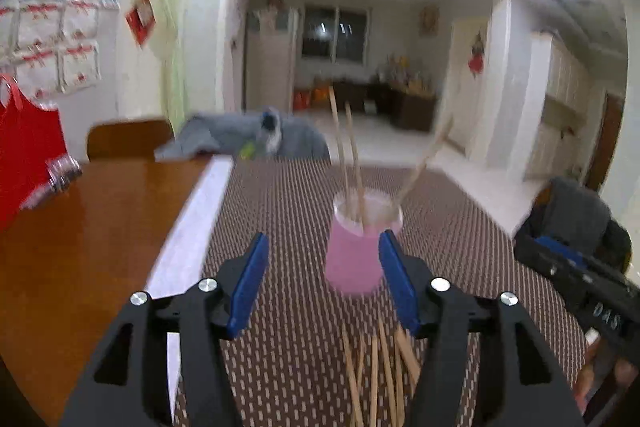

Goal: Organize utensils
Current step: 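Lower both grippers to the pile and grasp one stick each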

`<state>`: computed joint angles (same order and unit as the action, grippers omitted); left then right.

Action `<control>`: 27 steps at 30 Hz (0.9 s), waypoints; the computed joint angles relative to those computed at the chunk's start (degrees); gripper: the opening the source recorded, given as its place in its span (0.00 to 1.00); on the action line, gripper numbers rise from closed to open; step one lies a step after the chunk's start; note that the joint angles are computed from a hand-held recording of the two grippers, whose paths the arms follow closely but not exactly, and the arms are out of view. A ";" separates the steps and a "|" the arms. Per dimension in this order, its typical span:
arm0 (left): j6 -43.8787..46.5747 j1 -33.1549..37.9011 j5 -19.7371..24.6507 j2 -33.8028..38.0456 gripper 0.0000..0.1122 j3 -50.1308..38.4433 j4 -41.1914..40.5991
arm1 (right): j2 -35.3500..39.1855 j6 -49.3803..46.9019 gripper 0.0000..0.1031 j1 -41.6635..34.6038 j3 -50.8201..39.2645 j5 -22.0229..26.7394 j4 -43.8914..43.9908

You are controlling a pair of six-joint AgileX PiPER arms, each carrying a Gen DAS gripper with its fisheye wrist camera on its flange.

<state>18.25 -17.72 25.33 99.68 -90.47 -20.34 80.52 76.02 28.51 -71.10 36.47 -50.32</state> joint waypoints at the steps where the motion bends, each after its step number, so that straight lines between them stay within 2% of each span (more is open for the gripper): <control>1: 1.84 0.69 4.28 0.79 0.51 -0.91 -1.47 | -0.27 -2.76 0.49 -0.44 0.60 0.08 3.40; 5: -1.94 -0.05 17.24 5.09 0.51 -4.98 4.57 | 0.39 -11.86 0.49 -1.61 1.68 1.36 14.23; 9: -4.26 -1.78 24.06 8.67 0.51 -6.45 7.73 | 1.40 -17.75 0.49 -1.50 2.96 2.20 21.28; 16: -7.93 -2.70 27.25 12.15 0.50 -8.41 9.67 | 2.92 -24.33 0.49 -1.16 3.28 4.34 28.96; 17: -8.38 -2.62 27.63 12.76 0.46 -8.90 9.67 | 2.97 -25.41 0.46 -1.58 3.39 4.16 30.21; 18: -8.20 -2.39 28.41 13.51 0.35 -9.69 9.14 | 3.11 -27.11 0.43 -2.09 3.67 3.82 32.23; 20: -7.46 -1.72 31.00 15.47 0.27 -12.03 7.28 | 3.42 -29.10 0.38 -2.81 3.73 4.08 34.21; 23: -6.87 -1.44 32.37 17.05 0.21 -13.46 5.79 | 4.02 -32.71 0.35 -3.91 3.91 3.41 38.34; 26: -6.68 -1.47 32.02 17.34 0.07 -13.22 5.07 | 4.76 -34.63 0.33 -4.54 3.62 3.66 40.39; 27: -6.57 -1.26 32.42 17.66 0.07 -13.63 4.47 | 5.03 -35.11 0.32 -4.63 3.41 3.85 40.92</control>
